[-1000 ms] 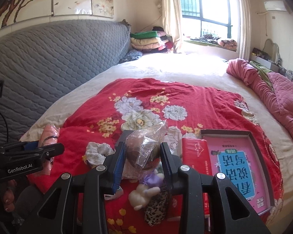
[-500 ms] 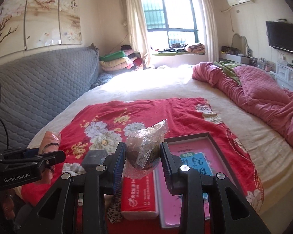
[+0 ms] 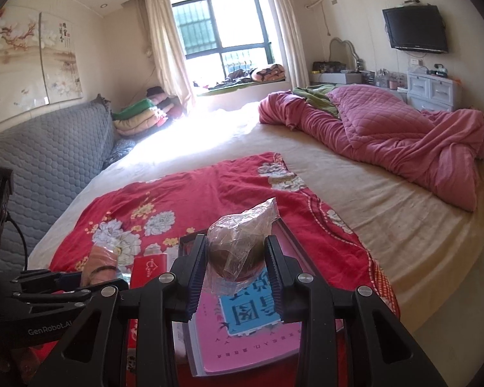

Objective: Organize soft objects
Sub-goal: 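Carry the towel roll and clear bag with both tools over the pink book tray, then lower both held items into the pink tray and open both tools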

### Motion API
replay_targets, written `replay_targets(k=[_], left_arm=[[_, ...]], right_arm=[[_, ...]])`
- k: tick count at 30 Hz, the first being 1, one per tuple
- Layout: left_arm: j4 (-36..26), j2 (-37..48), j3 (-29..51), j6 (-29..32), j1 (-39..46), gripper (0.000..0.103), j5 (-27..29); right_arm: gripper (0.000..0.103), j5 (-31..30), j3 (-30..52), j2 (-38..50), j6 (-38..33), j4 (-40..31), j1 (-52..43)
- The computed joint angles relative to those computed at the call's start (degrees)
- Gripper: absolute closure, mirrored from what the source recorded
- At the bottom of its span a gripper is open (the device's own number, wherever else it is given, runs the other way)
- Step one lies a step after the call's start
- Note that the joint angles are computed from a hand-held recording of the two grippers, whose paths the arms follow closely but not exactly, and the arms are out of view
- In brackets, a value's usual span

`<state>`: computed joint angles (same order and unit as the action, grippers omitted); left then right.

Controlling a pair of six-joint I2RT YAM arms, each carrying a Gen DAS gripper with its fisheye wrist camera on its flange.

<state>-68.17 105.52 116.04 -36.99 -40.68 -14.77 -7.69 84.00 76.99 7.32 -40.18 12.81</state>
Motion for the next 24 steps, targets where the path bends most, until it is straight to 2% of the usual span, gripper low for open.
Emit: replay_targets(k=[3, 7, 14, 24], left_arm=[[1.22, 3.08, 0.97, 1.04, 0.15, 0.058, 2.62], [-0.63, 9.23, 6.34, 3.30, 0.13, 0.058, 4.32], [-4.60, 19.11, 16.02, 6.35, -0.19, 0.058, 7.17], [-9.08, 26.41, 22.94, 9.09, -0.65, 0.058, 9.80]], right_arm=[[0.066, -1.81, -1.82, 0.85, -0.29, 0.81, -1.77], [0.066, -4.75, -3.88, 2.85, -0.53, 1.53, -4.20], [0.066, -6.33, -6.79, 7.66, -1.87, 2.69, -6.86], [0.066, -7.35, -6.91, 14.47, -2.27, 1.41, -9.17]])
